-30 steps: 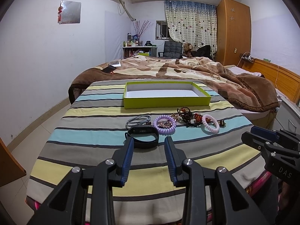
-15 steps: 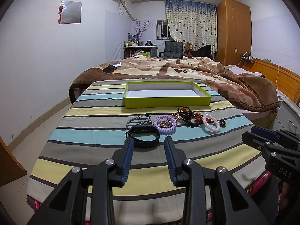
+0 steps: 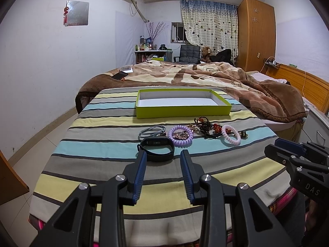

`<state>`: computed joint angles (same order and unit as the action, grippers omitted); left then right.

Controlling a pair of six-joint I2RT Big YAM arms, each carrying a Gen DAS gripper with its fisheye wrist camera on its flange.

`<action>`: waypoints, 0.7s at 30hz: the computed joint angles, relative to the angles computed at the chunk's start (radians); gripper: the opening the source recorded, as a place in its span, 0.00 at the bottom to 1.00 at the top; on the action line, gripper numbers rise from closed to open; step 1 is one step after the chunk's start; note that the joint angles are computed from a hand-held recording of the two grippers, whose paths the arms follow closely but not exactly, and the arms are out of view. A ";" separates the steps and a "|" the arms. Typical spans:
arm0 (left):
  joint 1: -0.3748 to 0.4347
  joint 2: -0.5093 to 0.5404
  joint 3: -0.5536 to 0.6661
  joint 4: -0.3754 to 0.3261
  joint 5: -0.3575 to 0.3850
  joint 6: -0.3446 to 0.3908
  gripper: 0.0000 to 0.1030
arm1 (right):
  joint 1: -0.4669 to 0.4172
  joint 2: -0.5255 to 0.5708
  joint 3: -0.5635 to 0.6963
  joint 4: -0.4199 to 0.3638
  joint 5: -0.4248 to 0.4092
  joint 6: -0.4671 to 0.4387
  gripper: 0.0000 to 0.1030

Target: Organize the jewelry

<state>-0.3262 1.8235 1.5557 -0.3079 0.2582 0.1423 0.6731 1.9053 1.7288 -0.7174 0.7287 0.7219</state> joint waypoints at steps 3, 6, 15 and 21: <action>0.000 0.000 0.000 0.000 -0.001 0.000 0.34 | 0.000 0.000 0.000 -0.001 0.000 0.001 0.34; 0.001 -0.002 -0.003 -0.001 0.000 -0.001 0.34 | 0.000 0.000 0.001 -0.001 0.000 0.001 0.34; 0.000 0.002 -0.002 -0.005 -0.001 0.000 0.34 | -0.003 0.013 0.006 0.002 -0.009 0.002 0.34; 0.001 0.032 0.037 -0.034 -0.003 0.000 0.37 | -0.017 0.018 0.005 0.000 -0.027 0.001 0.34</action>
